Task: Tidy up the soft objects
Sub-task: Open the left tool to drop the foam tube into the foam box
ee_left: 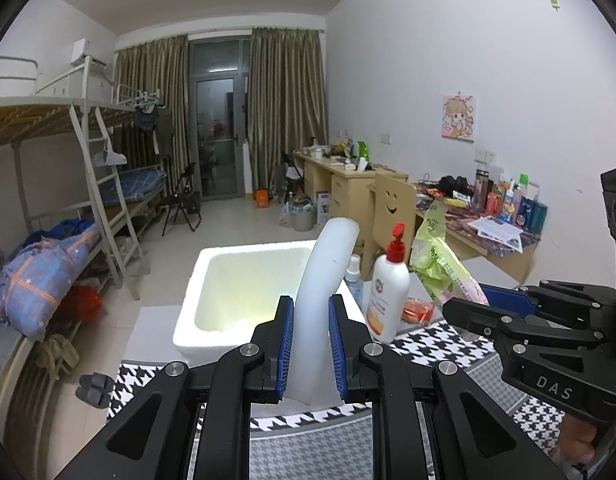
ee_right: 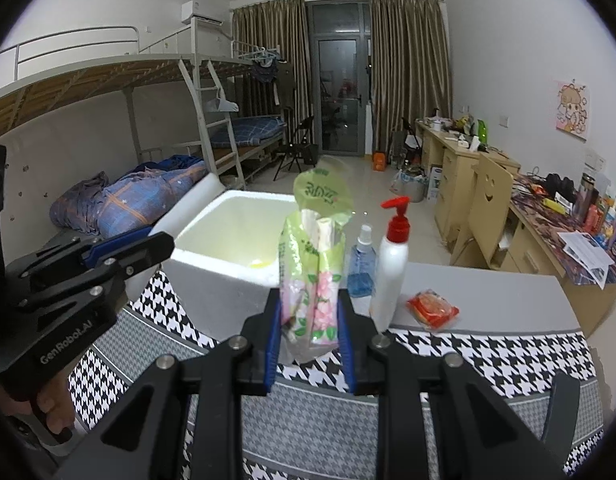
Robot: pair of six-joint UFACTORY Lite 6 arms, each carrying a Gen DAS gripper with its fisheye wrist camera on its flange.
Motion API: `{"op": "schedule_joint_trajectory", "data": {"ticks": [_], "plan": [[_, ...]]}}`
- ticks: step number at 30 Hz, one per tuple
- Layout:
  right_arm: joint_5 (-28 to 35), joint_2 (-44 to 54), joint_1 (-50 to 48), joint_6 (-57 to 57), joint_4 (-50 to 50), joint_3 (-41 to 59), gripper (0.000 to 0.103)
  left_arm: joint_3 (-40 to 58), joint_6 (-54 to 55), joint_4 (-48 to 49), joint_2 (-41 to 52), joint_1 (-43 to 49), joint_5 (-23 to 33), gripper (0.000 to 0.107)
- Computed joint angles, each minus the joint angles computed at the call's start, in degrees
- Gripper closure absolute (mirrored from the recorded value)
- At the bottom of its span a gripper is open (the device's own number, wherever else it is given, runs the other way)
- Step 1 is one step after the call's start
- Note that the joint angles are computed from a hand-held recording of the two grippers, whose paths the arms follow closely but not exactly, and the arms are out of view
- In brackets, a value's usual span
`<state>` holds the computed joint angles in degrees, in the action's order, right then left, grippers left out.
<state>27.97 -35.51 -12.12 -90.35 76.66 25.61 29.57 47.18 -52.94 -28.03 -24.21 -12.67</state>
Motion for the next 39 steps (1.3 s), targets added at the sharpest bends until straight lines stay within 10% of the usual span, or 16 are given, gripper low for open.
{"op": "schedule_joint_trajectory", "data": {"ticks": [39], "plan": [[-9.64,16.57,9.48,-2.77,8.73,12.62,0.073,29.13,4.81,-4.36,35.31,7.53,1.32,0.084]]}}
